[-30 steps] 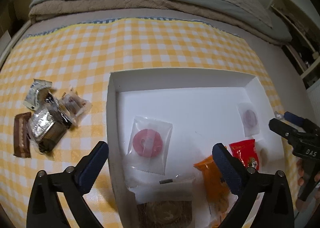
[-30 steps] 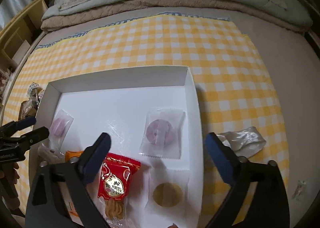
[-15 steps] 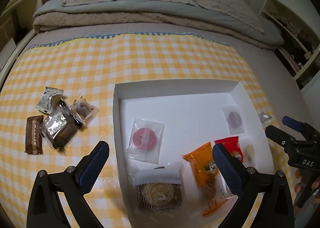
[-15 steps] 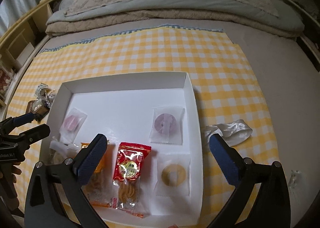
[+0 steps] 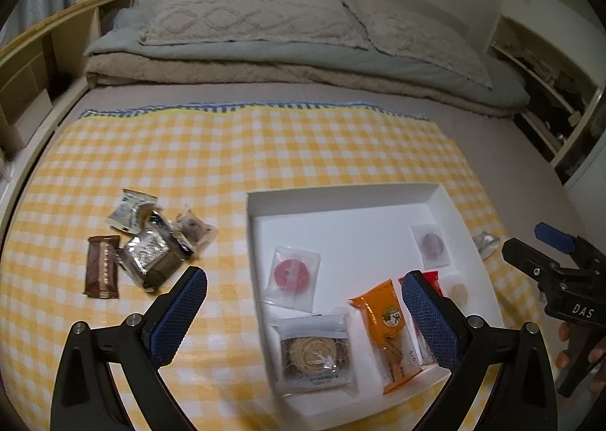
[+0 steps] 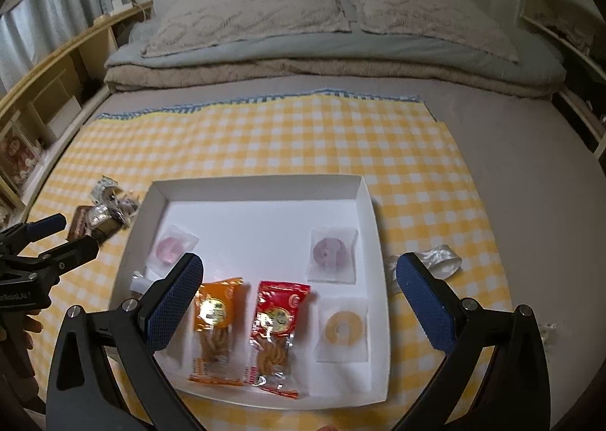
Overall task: Organize snacks
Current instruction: 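Lift both tools away from the tray back toward the snack pile, then grasp the brown chocolate bar with the left gripper while the right grasps the silver cake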
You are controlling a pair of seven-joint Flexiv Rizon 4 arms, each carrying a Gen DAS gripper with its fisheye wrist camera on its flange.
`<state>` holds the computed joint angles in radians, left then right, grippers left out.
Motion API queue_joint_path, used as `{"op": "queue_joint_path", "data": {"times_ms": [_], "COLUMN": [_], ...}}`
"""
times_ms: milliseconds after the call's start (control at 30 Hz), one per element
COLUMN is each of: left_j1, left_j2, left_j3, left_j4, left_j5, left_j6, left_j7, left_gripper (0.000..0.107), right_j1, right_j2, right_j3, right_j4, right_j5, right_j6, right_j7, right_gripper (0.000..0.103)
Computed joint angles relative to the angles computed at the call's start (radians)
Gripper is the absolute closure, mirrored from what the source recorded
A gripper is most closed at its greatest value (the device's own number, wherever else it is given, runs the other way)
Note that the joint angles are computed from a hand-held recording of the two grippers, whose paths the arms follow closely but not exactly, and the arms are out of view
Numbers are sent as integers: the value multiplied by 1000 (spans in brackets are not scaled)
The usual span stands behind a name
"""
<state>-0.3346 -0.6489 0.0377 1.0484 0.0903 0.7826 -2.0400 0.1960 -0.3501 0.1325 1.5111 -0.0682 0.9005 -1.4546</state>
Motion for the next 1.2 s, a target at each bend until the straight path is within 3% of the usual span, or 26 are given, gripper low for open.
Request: {"op": "queue_joint_path", "data": {"times_ms": [667, 967, 1200], "left_j1": [70, 167, 235], "left_j2": [336, 477, 499], "left_j3": [34, 28, 24], "left_j4": [386, 578, 656], "left_j5": [141, 147, 124], "left_j6": [102, 162, 216], "left_j7": [-51, -57, -25], "left_gripper": [4, 4, 4], "right_j1": [83, 145, 178], "right_j2": [12, -47, -129], "right_j3": [53, 78, 119], "right_j4": [-27, -95, -178], "right_j5": [37, 43, 84], "right_j6": [55, 45, 39], "right_j7": [11, 5, -42], "right_gripper": [0, 0, 0]}}
